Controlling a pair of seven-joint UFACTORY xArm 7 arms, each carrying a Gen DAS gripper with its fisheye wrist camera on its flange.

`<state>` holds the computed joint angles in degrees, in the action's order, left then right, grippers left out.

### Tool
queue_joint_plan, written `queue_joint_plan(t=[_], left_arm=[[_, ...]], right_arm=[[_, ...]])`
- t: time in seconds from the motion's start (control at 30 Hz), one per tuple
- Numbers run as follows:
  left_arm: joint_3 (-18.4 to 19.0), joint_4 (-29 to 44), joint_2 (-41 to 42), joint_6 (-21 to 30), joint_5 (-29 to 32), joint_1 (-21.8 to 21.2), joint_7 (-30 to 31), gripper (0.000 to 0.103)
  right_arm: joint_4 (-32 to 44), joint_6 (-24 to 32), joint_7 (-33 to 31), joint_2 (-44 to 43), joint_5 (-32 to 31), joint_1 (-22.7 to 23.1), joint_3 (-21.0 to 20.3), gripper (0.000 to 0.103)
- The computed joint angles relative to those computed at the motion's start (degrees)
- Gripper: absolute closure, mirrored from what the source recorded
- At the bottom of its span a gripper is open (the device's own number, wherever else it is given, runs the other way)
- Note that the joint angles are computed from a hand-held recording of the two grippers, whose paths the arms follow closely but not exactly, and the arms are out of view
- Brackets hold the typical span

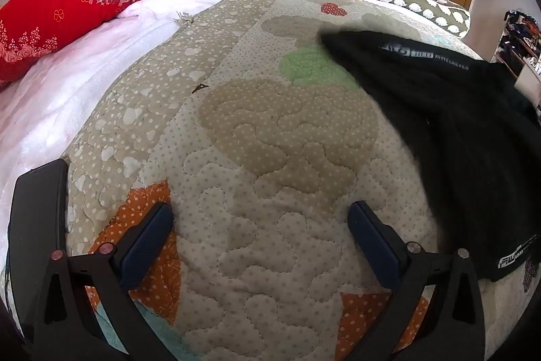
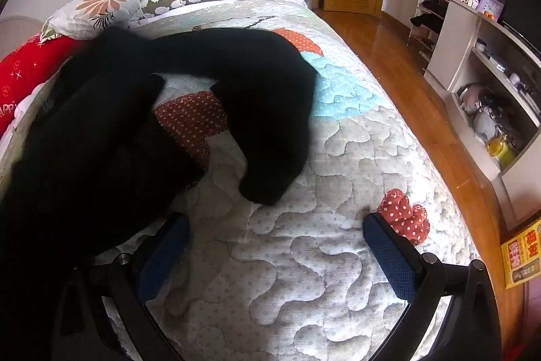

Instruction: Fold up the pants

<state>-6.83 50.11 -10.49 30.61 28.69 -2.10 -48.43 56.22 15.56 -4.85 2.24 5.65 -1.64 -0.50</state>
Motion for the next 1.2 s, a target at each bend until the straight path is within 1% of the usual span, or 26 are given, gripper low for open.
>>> queue_joint_plan(t=[0.1, 0.13, 0.3, 0.33, 0.4, 0.47, 0.5, 0.53, 0.57, 0.6, 0.63, 0.67, 0.7, 0.73, 0.8, 0.87, 0.9, 0.93, 0.97, 1.0, 1.03, 1.07, 1.1, 1.13, 1.17, 1.2], left_arm=[[0.0, 0.0, -0.1, 0.0, -0.1, 0.0, 0.0, 0.0], [0.1, 0.0, -0.1, 0.0, -0.2, 0.0, 0.1, 0.0], [0.0, -0.8, -0.7, -0.2, 0.2, 0.1, -0.1, 0.0], [0.3, 0.1, -0.3, 0.9, -1.3, -0.1, 1.2, 0.0], [0.6, 1.8, -0.3, 5.1, -5.6, -1.3, 3.6, 0.0], [0.2, 2.4, -0.9, 6.9, -6.6, -1.8, 3.6, 0.0], [-0.5, 1.7, -2.3, 6.7, -5.5, -1.8, 2.2, 0.0], [-1.5, 0.3, -3.8, 5.5, -2.7, -1.2, -0.7, 0.0], [-2.8, -0.9, -5.4, 4.5, -0.1, -0.6, -3.7, 0.0], [-3.7, -1.6, -7.0, 4.1, 1.3, -0.5, -5.4, 0.0], [-4.4, -1.8, -8.1, 4.2, 2.1, -0.4, -6.1, 0.0], [-5.6, -1.8, -9.4, 4.8, 3.5, -0.3, -7.2, 0.0], [-6.3, -2.0, -10.2, 4.3, 4.6, -0.2, -7.8, 0.0], [-6.2, -2.5, -11.0, 2.4, 4.7, -0.5, -7.8, 0.0], [-6.5, -2.2, -11.6, 0.2, 3.4, -1.4, -6.6, 0.0], [-6.6, -0.8, -10.6, -1.1, 0.9, -2.4, -5.3, 0.0], [-7.0, -0.2, -10.1, -1.8, 0.5, -2.6, -5.2, 0.0], [-7.3, 0.7, -9.4, -1.9, -0.1, -2.9, -4.6, 0.0], [-9.0, 2.2, -8.1, -0.8, 1.6, -2.5, -5.2, 0.0], [-9.9, 3.5, -7.0, -0.5, 1.8, -2.6, -5.1, 0.0], [-8.5, 3.8, -6.8, -0.9, -0.4, -4.4, -4.1, 0.0], [-8.5, 4.7, -6.1, -0.6, -1.2, -5.2, -3.3, 0.0], [-8.8, 5.4, -5.6, -0.7, -1.0, -5.7, -3.2, 0.0], [-9.0, 6.0, -5.1, 0.0, -0.7, -6.0, -3.1, 0.0], [-8.7, 6.4, -4.9, 0.2, -1.2, -6.6, -2.8, 0.0], [-9.1, 7.1, -4.3, 0.9, -0.3, -6.8, -2.9, 0.0]], right_arm=[[-0.4, -0.2, 0.5, -0.2, -0.4, 0.1, 0.0, 0.0], [-0.1, 0.0, -0.6, -0.1, 0.7, -0.1, 0.0, 0.0], [-0.2, -0.1, -0.6, -0.1, 0.6, -0.1, 0.0, 0.0], [-0.1, -0.1, -0.7, 0.0, 0.8, -0.1, 0.0, 0.0], [-0.4, -0.7, -0.3, 0.0, 0.7, 0.0, 0.0, 0.0], [-1.3, -1.2, 0.5, -0.4, -0.2, 0.0, 0.0, 0.0], [-1.3, -1.2, 0.3, -0.4, 0.0, 0.1, 0.0, 0.0], [-1.3, -1.8, -0.2, -0.3, 1.5, -0.8, 1.3, 0.0], [-1.2, -1.2, 0.4, -0.6, 0.5, 0.2, 0.2, 0.0], [-0.6, 0.1, 0.8, -0.7, 0.1, 0.3, 0.0, 0.0], [0.5, 2.8, -1.3, -0.8, 1.9, 0.2, 0.2, 0.0], [1.8, 7.0, -5.8, -1.2, 5.5, -0.3, 0.2, 0.0], [2.7, 9.8, -9.9, -1.7, 9.6, -0.6, 0.1, 0.001], [1.9, 10.2, -11.7, -3.2, 12.6, -0.8, -0.2, 0.001], [-1.6, 7.9, -11.0, -7.8, 14.4, -0.7, -0.9, 0.0], [-4.9, 4.7, -13.3, -12.8, 15.5, 0.5, -1.7, 0.0], [-5.5, 4.1, -14.6, -14.2, 15.8, 1.8, -2.9, 0.0], [-6.6, 2.2, -14.8, -15.4, 13.7, 1.5, -1.9, 0.0], [-6.6, 2.5, -15.9, -16.2, 13.8, 2.5, -2.6, 0.0], [-6.3, 3.0, -16.5, -16.6, 13.0, 3.1, -2.7, 0.0], [-6.0, 2.9, -16.2, -16.7, 11.9, 3.5, -2.5, 0.0], [-5.5, 4.4, -14.7, -16.6, 9.4, 2.5, -1.7, 0.0], [-5.2, 4.0, -14.7, -16.5, 9.3, 2.6, -1.5, 0.0], [-6.4, 4.7, -16.2, -18.3, 11.6, 4.6, -3.8, 0.0], [-6.7, 4.8, -16.1, -18.5, 11.6, 5.0, -3.6, 0.0], [-6.3, 5.3, -17.3, -18.4, 12.8, 5.8, -4.1, 0.0]])
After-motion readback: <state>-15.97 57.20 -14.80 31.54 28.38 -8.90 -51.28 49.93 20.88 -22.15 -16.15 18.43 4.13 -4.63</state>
